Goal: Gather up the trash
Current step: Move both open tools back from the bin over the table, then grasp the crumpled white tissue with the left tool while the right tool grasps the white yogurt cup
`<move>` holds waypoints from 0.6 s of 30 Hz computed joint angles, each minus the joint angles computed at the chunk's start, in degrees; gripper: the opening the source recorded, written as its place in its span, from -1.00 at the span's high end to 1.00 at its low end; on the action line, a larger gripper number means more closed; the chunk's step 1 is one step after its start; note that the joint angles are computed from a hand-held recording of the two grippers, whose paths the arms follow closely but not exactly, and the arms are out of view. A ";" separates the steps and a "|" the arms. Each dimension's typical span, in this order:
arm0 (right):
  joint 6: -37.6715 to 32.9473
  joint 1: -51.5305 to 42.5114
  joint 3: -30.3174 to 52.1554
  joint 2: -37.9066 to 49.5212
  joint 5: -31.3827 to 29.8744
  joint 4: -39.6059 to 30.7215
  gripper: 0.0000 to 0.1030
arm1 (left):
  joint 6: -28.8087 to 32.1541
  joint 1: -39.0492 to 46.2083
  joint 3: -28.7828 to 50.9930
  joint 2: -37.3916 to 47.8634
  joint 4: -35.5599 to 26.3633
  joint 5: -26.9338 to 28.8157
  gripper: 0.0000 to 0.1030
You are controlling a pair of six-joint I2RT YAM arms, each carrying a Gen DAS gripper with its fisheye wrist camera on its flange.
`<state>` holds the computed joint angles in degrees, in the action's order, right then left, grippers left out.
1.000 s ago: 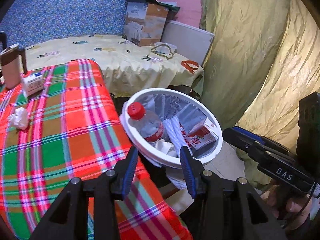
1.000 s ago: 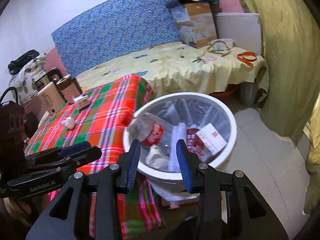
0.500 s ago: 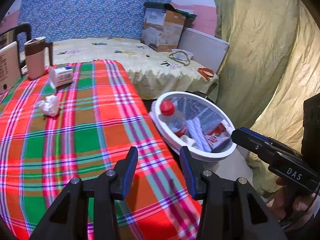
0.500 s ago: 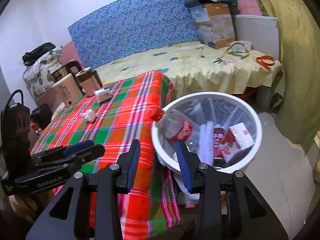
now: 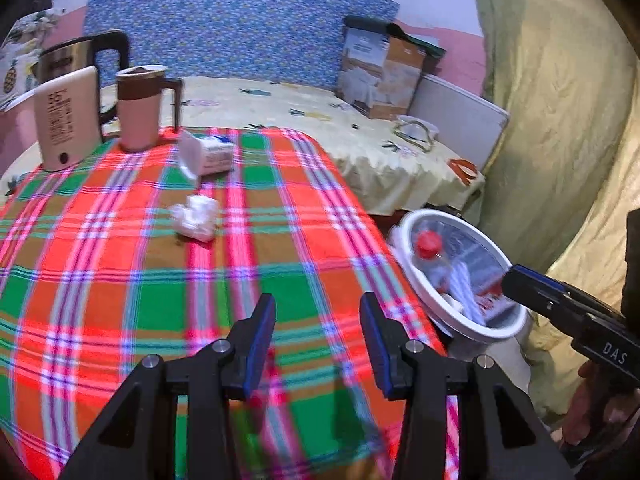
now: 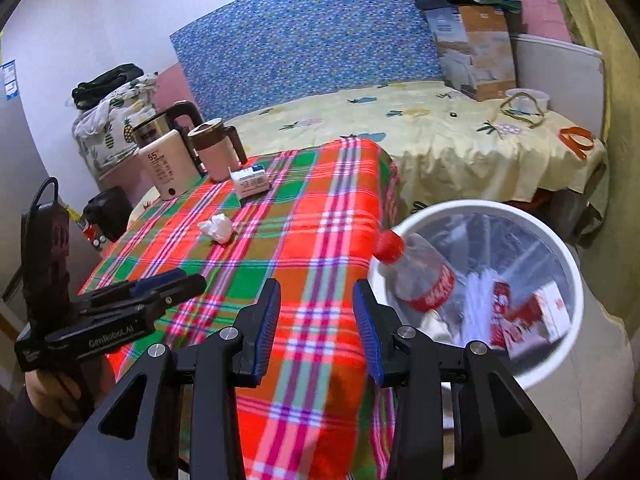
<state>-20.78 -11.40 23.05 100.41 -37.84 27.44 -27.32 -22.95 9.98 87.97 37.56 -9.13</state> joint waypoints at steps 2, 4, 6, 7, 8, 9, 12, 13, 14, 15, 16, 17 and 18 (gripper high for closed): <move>0.64 1.54 0.63 0.15 0.80 -0.11 0.23 | 1.55 3.72 0.10 0.05 0.00 1.74 0.12; 1.38 2.97 1.33 0.34 1.50 -0.18 0.23 | 2.91 7.27 0.82 1.28 0.23 3.45 0.10; 2.08 4.19 2.11 0.68 2.06 -0.37 0.23 | 3.87 10.44 1.87 2.46 0.05 5.22 0.00; 2.33 4.76 2.57 0.87 2.29 -0.54 0.23 | 4.51 12.18 2.39 3.26 0.41 6.66 -0.04; 2.50 5.21 2.82 0.88 2.53 -0.67 0.23 | 5.03 13.50 3.15 4.21 0.60 7.47 -0.05; 2.65 5.56 3.03 0.96 2.75 -0.69 0.23 | 5.55 14.67 3.96 5.32 0.75 7.83 -0.05; 3.34 7.32 4.27 1.76 3.80 -0.78 0.22 | 6.87 17.50 6.63 9.31 1.33 9.10 -0.07; 3.48 7.77 4.56 2.03 4.03 -0.71 0.22 | 7.20 18.21 7.84 10.97 1.31 9.17 -0.08; 3.71 8.28 5.00 2.40 4.35 -0.72 0.22 | 7.41 18.82 9.13 12.53 1.03 9.19 -0.08; 3.88 8.70 5.46 2.82 4.58 -0.81 0.22 | 7.58 19.40 10.22 13.70 0.83 9.52 -0.09; 4.11 9.15 6.00 3.29 4.86 -0.90 0.22 | 7.88 20.24 11.39 15.44 1.21 10.21 -0.10; 4.19 9.51 6.59 3.77 5.10 -1.09 0.21 | 7.94 20.65 12.57 16.93 1.21 10.35 -0.12; 4.40 10.03 7.12 4.33 5.56 -1.12 0.21 | 7.91 20.99 14.01 18.57 0.90 10.18 -0.14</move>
